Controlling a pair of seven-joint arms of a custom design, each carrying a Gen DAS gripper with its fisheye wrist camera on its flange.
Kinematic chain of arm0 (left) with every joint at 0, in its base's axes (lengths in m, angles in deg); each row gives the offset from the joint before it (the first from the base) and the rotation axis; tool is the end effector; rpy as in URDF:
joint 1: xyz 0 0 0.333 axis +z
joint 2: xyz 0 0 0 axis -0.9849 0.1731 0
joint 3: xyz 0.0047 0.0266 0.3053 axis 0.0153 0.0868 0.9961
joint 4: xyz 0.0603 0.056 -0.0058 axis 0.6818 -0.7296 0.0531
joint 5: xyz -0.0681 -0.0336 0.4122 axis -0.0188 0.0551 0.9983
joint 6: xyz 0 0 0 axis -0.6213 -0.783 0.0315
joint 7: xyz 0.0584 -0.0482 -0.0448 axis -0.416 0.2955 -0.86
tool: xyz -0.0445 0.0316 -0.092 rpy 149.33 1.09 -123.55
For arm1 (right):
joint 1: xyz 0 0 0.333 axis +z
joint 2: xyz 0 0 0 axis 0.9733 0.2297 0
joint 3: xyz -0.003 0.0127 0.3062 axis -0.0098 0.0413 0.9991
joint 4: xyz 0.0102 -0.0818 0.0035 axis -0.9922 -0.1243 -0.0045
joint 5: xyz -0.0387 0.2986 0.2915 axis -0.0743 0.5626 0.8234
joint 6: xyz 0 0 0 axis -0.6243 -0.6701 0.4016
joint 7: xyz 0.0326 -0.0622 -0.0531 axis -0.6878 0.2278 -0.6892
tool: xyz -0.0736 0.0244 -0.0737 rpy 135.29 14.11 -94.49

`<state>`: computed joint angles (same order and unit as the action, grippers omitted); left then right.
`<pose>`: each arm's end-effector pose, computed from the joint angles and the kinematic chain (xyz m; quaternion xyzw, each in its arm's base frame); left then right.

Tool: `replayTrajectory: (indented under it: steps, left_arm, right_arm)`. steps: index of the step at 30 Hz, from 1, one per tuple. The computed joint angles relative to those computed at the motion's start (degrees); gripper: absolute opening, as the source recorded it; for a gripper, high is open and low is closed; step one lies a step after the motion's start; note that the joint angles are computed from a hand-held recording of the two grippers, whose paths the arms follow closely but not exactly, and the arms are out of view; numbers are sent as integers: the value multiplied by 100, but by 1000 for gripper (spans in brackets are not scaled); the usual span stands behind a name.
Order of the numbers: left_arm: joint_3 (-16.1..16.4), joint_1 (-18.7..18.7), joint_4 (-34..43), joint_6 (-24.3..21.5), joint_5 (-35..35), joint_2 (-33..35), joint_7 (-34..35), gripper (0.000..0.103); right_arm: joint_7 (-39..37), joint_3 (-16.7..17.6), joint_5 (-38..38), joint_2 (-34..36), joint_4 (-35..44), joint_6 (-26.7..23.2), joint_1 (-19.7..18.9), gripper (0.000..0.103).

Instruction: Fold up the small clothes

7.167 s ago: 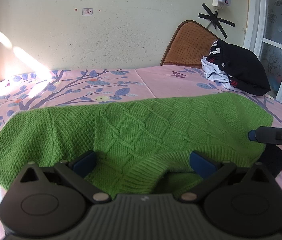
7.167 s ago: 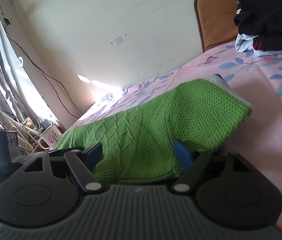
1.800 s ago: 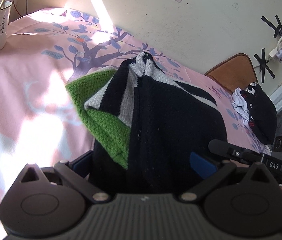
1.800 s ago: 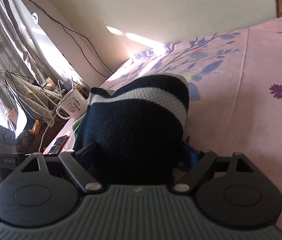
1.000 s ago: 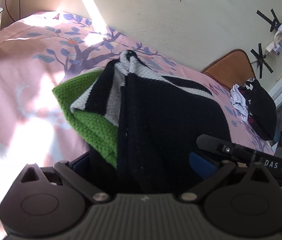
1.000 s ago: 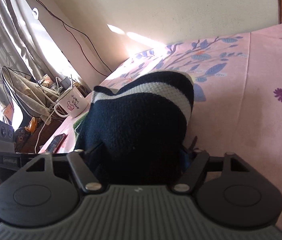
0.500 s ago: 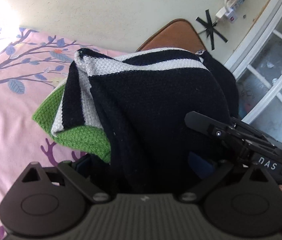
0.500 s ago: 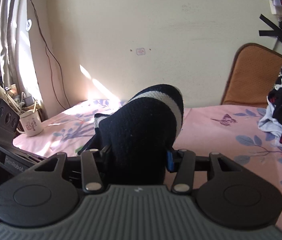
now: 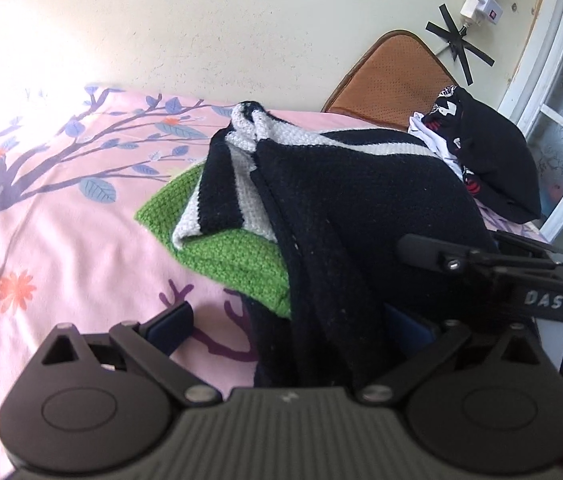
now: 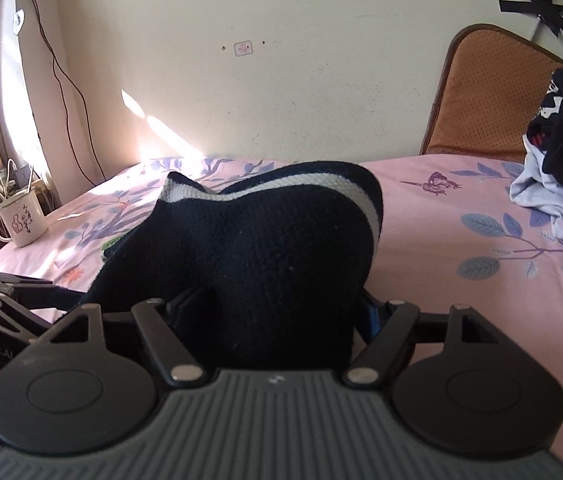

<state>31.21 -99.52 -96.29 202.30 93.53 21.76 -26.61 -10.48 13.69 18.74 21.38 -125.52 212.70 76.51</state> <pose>0.6732 -0.3204 0.4280 -0.6323 0.6558 -0.3823 0.1551 0.7150 0.0701 0.4702 -0.7342 0.4681 -0.1034 0.4807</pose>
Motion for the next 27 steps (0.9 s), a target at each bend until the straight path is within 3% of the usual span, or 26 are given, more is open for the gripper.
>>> replayTrajectory:
  steps: [2,5,7,9,11,14,15,17,18,19,20,21,24,27]
  left_arm:
    - [-375,342,-300,140,-361,-223,339,102]
    - [49,86,-857,764,-103,-705,98,102]
    - [82,112,-898,1053,-118,-819,84,102]
    - [5,186,-580,1076,-201,-704,206,100]
    - [33,124,-32,910,-182,-410,325,94]
    - [-458,400,894,499,-409,208,895,80]
    - [-530,402,1267,295,-485,459,1029,70]
    - [-416,234,1987,-135,-536,939,1078,61]
    - [-260,116,2250,-377,-513,1113,982,57]
    - [-104,19,2425,-622,-470,1226,850,49]
    - [-31,-16,2591,-814,-479,1354,750,44]
    - [-50,43,2557,-850,-526,1390,658,40]
    - [-73,147,2095,-319,-547,1249,631,36]
    - [517,-295,2130,-271,-84,1284,204,36]
  right_arm:
    - [-340,27,455,-220,-203,40,-145,78]
    - [-1044,-43,1309,-480,-346,167,-243,77]
    - [-1053,-158,1437,-439,-173,163,-196,61]
    - [-774,-247,1073,-241,146,104,-112,32]
    - [-494,-251,616,65,520,84,-48,22]
    - [351,-190,1,564,1063,-77,-29,14]
    - [648,-155,-153,722,1251,-192,-43,14]
    - [1141,-48,-496,1065,1723,-802,-108,14]
    - [1355,167,-792,1274,1995,-1152,-242,14]
    - [1348,226,-1042,1353,2078,-1184,-175,14]
    - [1130,85,-1225,1291,1983,-896,71,14]
    - [1104,102,-1435,1297,1973,-725,140,12]
    - [1466,215,-1701,1531,2240,-753,117,8]
    - [1504,301,-1924,1566,2242,-578,139,8]
